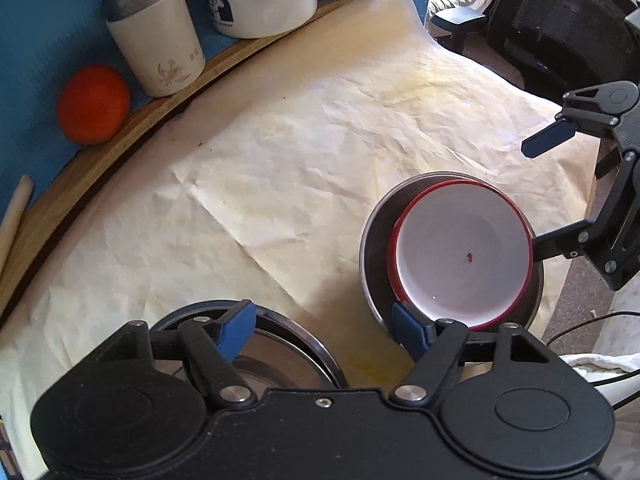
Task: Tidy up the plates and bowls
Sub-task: 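Move both grippers to the rim of the steel bowl holding the white bowls, then close both grippers on the steel bowl's rim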
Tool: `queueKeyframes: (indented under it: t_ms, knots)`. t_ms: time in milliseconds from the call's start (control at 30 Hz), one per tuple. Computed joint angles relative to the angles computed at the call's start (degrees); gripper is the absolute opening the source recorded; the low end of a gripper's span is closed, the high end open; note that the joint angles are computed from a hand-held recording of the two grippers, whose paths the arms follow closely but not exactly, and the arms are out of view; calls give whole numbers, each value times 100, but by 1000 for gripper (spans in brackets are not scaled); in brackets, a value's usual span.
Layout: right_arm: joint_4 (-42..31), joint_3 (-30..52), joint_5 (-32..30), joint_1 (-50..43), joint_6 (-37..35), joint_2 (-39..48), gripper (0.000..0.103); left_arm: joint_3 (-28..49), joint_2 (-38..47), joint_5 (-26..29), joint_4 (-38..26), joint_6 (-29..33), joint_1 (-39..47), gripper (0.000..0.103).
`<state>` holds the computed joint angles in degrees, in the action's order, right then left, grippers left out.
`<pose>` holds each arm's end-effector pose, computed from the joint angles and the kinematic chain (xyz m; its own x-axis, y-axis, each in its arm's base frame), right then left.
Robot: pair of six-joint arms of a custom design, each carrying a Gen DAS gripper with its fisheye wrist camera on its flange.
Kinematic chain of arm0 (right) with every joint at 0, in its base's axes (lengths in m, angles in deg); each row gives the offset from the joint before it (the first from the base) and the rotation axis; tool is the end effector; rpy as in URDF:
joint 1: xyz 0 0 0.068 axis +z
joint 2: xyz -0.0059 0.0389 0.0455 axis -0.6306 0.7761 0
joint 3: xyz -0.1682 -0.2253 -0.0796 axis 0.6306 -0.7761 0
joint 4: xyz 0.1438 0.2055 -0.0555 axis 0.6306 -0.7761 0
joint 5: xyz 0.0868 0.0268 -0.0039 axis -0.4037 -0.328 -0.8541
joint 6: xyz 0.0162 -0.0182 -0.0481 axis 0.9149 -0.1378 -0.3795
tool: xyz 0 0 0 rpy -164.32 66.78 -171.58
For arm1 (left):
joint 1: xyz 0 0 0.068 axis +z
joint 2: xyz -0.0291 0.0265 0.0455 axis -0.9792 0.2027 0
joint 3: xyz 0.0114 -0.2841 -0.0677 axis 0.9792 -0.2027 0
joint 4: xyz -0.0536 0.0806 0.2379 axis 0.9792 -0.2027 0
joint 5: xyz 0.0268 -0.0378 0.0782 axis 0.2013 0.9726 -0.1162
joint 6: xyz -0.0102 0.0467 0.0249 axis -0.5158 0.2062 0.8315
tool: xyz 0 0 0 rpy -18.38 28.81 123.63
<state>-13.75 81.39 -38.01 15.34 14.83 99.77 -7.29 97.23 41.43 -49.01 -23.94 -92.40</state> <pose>0.1469 0.1999 0.1690 -0.8502 -0.3115 -0.4245 -0.4091 0.8983 0.1601 0.2294 -0.0629 0.1674 -0.7147 0.5970 -0.3644 0.6365 0.7711 0.0150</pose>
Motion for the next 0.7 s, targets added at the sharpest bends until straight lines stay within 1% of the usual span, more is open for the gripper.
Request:
queueKeyframes:
  t_ms: [200,300,467,567,700]
  knots:
    - [9,-10,-69,-34,44,0,103,40,110,-2,-3,-53,-63,69]
    - [4,-12,-87,-39,84,3,103,57,133,80,-51,-38,-41,62]
    - [-56,52,-81,-64,167,96,103,143,200,225,-179,-72,-79,43]
    - [-102,90,-191,-152,357,196,102,180,263,278,-215,-156,-112,36]
    - [-178,153,-492,-327,555,314,99,229,375,336,-242,-315,-128,30]
